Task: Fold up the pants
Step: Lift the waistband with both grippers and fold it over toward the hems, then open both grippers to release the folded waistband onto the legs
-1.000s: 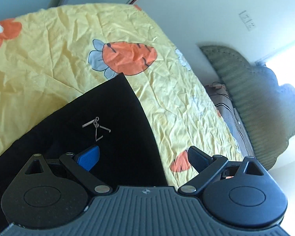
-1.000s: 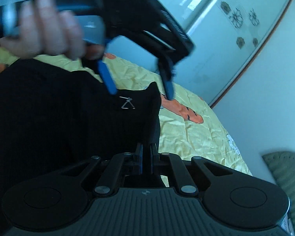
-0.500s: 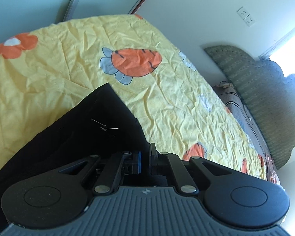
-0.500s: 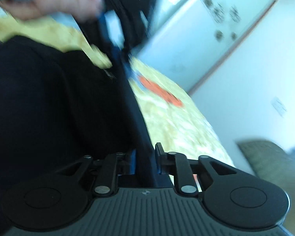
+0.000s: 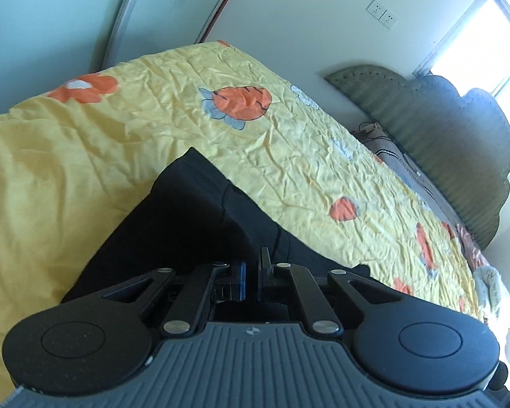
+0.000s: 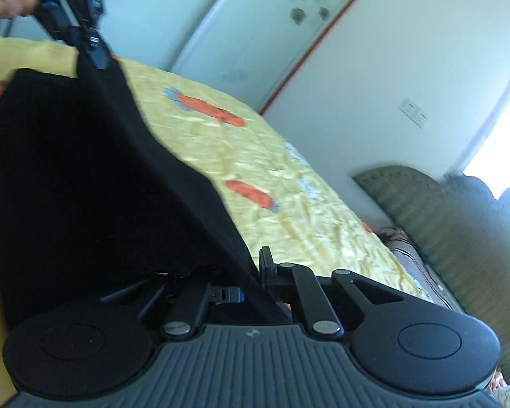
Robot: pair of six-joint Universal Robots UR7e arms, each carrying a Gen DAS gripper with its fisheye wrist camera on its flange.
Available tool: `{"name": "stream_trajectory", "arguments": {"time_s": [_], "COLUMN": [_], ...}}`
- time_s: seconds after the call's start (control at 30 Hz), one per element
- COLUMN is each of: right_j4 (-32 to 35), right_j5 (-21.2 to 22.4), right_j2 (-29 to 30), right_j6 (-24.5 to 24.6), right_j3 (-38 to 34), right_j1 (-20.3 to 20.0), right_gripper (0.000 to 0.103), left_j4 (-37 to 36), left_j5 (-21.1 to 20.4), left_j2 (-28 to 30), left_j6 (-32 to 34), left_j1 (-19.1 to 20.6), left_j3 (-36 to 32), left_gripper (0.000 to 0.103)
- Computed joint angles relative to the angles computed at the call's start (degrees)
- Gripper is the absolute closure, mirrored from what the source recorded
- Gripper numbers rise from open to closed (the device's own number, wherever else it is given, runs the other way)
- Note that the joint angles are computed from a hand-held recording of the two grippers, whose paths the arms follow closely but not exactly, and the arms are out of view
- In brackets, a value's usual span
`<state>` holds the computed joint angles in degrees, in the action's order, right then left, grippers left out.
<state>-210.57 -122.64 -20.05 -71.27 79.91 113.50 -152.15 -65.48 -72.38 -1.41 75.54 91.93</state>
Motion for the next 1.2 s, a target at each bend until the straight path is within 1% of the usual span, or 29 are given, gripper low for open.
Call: {"name": "stream_trajectory", "arguments": {"time_s": [0.1,0.2,0.27,0.33,0.4,0.47,0.57,0.6,0.67,0.7,0.73,0.77,0.8,0.87,0.9,0.93,0.97,1.0,1.03,1.07,1.1,1.17,1.2], "right_j4": [-0.56,-1.4,-0.5,-1.45,-1.62,-2.06,-0.65,-3.2,-4.32,-4.69,-4.42,-3.02,-1.49,2.81,3.68,2.87,0.61,-2.22,-5.05,-6.95,-7.37,-4.33,-5.49], "right_j5": [0.41,0.74,0.51,-0.07,-0.01,0.07,-1.16,-0.81,-2.09,-2.93,-3.35,-3.37,-2.9,-0.63,1.32,2.81,3.89,3.82,2.42,0.05,-2.34,-5.97,-6.78], "right_j2": [-0.83,-1.1,-1.1,-0.78,-1.21,-1.73,-1.38,-0.74,-0.34,-0.41,-1.1,-2.82,-4.86,-10.1,-12.7,-14.54,-15.96,-16.72,-17.05,-17.15,-17.52,-19.2,-20.0], "right_j6": [1.96,3.53,5.05,4.13,6.08,8.09,9.83,8.54,7.57,7.12,7.19,8.8,11.8,20.17,24.34,27.76,31.21,34.23,37.14,39.98,42.69,47.38,48.62], "right_j3": [5.27,8.69,9.24,9.23,10.47,12.68,13.42,13.8,13.75,14.06,14.97,16.91,19.34,24.01,26.32,28.12,29.87,31.02,31.7,32.01,32.45,34.24,35.77], "right_j1": [1.21,0.68,0.63,1.0,1.42,1.14,0.96,1.01,1.45,1.78,2.0,2.07,2.01,1.33,0.62,-0.02,-0.84,-1.56,-2.15,-2.61,-3.18,-4.58,-5.0], "right_gripper": [0.095,0.095,0.095,0.095,0.095,0.096,0.095,0.095,0.092,0.089,0.088,0.088,0.088,0.088,0.088,0.084,0.081,0.072,0.059,0.053,0.043,0.045,0.045], "left_j4": [1.45,3.75,2.71,-0.03,-2.0,-1.66,-1.18,-1.76,-1.99,-1.4,-1.72,-3.07,-5.13,-12.78,-16.64,-19.34,-20.43,-20.42,-19.91,-19.78,-19.37,-17.06,-16.15], "left_j5": [1.29,3.3,4.54,6.53,7.99,9.69,10.97,11.65,13.37,14.21,15.81,18.25,21.39,27.37,28.58,28.52,27.47,25.63,23.07,20.4,18.51,15.37,13.5], "left_j2": [-1.63,-1.86,-2.77,-3.9,-4.36,-4.04,-3.38,-3.6,-4.29,-4.83,-5.46,-5.89,-5.99,-5.7,-5.44,-5.23,-5.01,-4.7,-4.32,-3.66,-2.61,-0.48,0.33], "left_j6": [-0.11,-1.35,-0.43,1.78,3.56,3.18,3.37,3.38,3.71,3.03,2.5,3.01,4.59,10.4,13.62,16.38,18.25,19.44,20.46,21.84,22.87,23.62,24.14], "left_j1": [0.98,1.42,0.81,-0.28,-0.8,-0.75,-0.33,-0.6,-1.35,-1.75,-2.4,-3.32,-4.44,-7.16,-8.34,-9.43,-10.49,-11.25,-11.79,-12.26,-12.81,-13.69,-14.02], "left_j3": [2.04,2.44,3.85,5.84,7.16,7.64,8.1,8.5,8.86,8.92,9.42,10.15,10.92,13.27,14.31,15.18,15.78,16.11,16.33,16.7,16.97,17.06,17.3], "left_gripper": [0.097,0.097,0.097,0.097,0.097,0.097,0.095,0.085,0.077,0.068,0.069,0.068,0.068,0.069,0.068,0.068,0.067,0.064,0.061,0.058,0.055,0.055,0.055]}}
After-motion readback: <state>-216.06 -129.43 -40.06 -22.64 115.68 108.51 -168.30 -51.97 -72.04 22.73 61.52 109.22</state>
